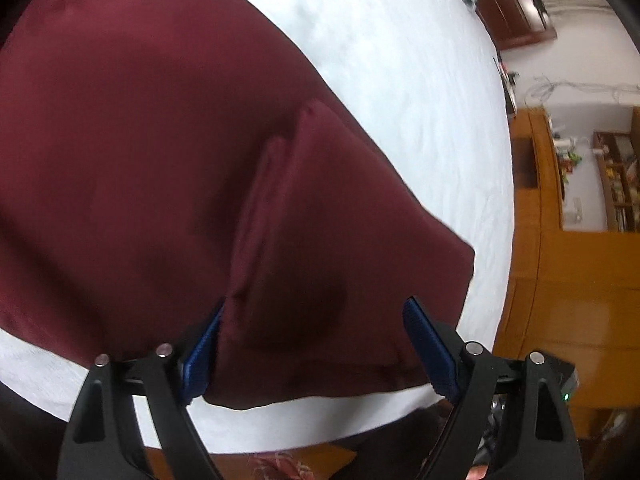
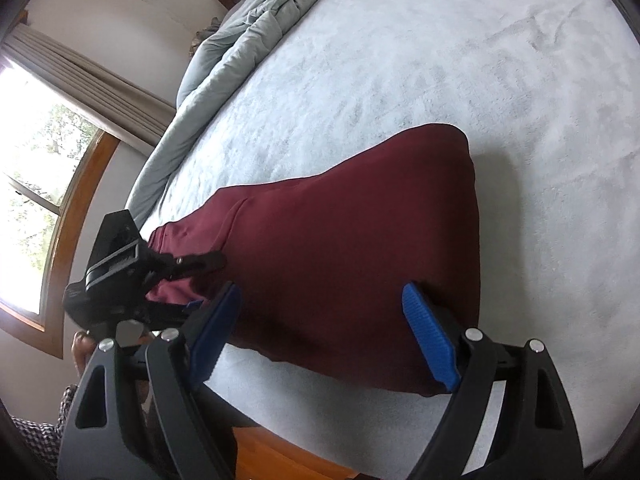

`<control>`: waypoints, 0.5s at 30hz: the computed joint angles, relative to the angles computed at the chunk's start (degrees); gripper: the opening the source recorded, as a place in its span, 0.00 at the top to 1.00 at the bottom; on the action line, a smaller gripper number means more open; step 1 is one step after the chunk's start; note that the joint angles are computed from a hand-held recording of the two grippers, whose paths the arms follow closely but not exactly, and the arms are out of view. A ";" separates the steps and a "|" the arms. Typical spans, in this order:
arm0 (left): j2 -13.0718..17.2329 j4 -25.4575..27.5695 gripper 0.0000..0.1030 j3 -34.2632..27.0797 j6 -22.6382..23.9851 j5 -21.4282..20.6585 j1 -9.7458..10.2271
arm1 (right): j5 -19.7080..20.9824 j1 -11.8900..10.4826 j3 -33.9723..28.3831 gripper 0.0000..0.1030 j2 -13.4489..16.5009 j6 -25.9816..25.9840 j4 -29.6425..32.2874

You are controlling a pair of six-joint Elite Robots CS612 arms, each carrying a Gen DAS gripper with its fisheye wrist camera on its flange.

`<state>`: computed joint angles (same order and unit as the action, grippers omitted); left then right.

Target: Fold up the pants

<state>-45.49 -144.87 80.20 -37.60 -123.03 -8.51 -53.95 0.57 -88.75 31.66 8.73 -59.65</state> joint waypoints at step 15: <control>-3.97 -9.15 0.83 4.86 -1.43 10.73 1.56 | 2.84 -1.30 -0.60 0.15 -0.15 3.81 -2.17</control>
<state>-49.46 -154.02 85.06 -39.02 -112.29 -6.95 -51.12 -0.73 -89.34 31.51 12.54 -61.82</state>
